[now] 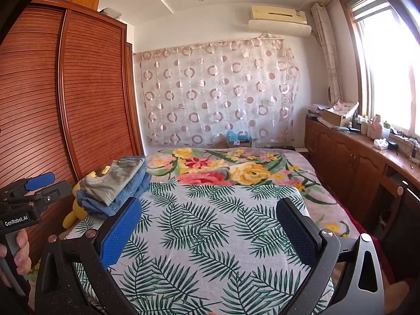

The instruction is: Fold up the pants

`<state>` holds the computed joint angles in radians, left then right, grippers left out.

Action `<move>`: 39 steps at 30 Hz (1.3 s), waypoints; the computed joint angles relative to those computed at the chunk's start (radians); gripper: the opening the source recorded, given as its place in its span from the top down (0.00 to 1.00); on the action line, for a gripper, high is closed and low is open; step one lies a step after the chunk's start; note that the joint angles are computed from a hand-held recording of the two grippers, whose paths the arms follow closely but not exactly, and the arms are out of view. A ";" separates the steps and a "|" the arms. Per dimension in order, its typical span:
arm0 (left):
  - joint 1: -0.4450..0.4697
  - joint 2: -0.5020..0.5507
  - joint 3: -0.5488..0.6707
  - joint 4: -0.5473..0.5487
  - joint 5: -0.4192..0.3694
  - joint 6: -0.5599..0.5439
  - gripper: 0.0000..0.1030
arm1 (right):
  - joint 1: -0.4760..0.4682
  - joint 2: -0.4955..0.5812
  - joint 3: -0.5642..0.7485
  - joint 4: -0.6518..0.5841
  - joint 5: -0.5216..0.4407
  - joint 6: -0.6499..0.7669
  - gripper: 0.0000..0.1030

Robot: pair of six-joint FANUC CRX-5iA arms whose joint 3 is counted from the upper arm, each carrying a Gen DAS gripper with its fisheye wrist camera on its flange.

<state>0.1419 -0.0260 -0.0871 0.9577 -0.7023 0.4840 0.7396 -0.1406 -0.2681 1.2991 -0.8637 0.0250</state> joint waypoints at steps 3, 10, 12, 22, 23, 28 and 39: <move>0.000 -0.001 -0.001 0.000 0.002 -0.001 0.21 | 0.001 -0.003 -0.006 0.002 0.002 -0.004 0.01; 0.000 -0.001 -0.003 0.001 0.002 -0.002 0.21 | -0.002 -0.004 -0.010 0.009 0.004 -0.007 0.01; 0.001 -0.001 -0.003 0.005 0.000 -0.005 0.21 | -0.004 -0.005 -0.010 0.008 0.007 -0.008 0.01; -0.002 -0.003 -0.007 0.004 0.005 -0.006 0.21 | -0.006 -0.002 -0.011 0.011 0.011 -0.008 0.01; -0.001 -0.003 -0.007 0.005 0.005 -0.007 0.21 | -0.006 -0.001 -0.011 0.012 0.009 -0.007 0.01; -0.001 -0.005 -0.007 0.001 0.004 -0.003 0.21 | -0.009 0.001 -0.010 0.012 0.009 -0.007 0.01; 0.004 -0.005 -0.005 0.002 0.000 -0.005 0.21 | -0.010 -0.001 -0.012 0.010 0.013 -0.007 0.01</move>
